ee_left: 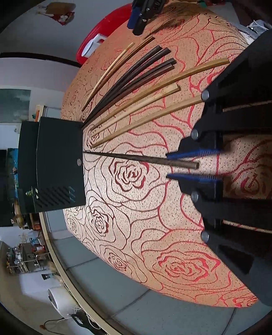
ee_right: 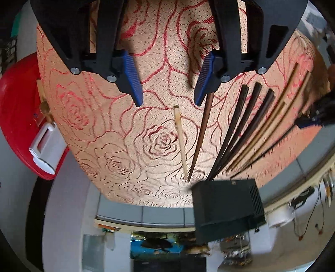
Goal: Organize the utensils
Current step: 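Lower the left tool and grasp a dark brown chopstick, then lift the dark chopstick with the left tool and carry it over the black holder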
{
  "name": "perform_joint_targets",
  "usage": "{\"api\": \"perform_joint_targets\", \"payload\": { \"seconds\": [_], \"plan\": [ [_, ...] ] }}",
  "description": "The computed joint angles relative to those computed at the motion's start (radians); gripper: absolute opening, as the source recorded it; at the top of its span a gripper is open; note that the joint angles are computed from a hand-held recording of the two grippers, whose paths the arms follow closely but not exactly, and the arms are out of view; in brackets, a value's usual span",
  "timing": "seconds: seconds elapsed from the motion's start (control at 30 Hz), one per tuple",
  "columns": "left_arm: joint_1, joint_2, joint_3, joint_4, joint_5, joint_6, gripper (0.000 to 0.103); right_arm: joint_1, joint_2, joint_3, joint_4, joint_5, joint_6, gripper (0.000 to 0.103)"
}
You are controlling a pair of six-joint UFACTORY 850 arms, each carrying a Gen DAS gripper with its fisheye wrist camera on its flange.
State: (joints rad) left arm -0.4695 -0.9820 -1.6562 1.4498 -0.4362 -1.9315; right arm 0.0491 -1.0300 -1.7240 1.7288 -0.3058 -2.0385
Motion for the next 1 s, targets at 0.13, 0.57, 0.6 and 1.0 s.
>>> {"api": "perform_joint_targets", "payload": {
  "seconds": [0.13,0.57,0.6,1.0],
  "plan": [
    [0.005,0.005,0.006,0.000,0.011,-0.010,0.010,0.007,-0.020,-0.032,-0.075,0.009,0.076,0.039],
    [0.007,-0.001,-0.002,0.028,0.019,-0.035,0.009,0.030,-0.087,-0.152,-0.355,0.036,0.322,0.020],
    [0.007,-0.002,-0.004,0.027,0.020,-0.032,0.008,0.032,-0.090,-0.157,-0.347,0.035,0.309,0.017],
    [-0.002,0.071,0.072,0.154,-0.032,-0.164,0.007,0.022,-0.039,-0.097,-0.166,0.004,0.142,0.007]
  ]
}}
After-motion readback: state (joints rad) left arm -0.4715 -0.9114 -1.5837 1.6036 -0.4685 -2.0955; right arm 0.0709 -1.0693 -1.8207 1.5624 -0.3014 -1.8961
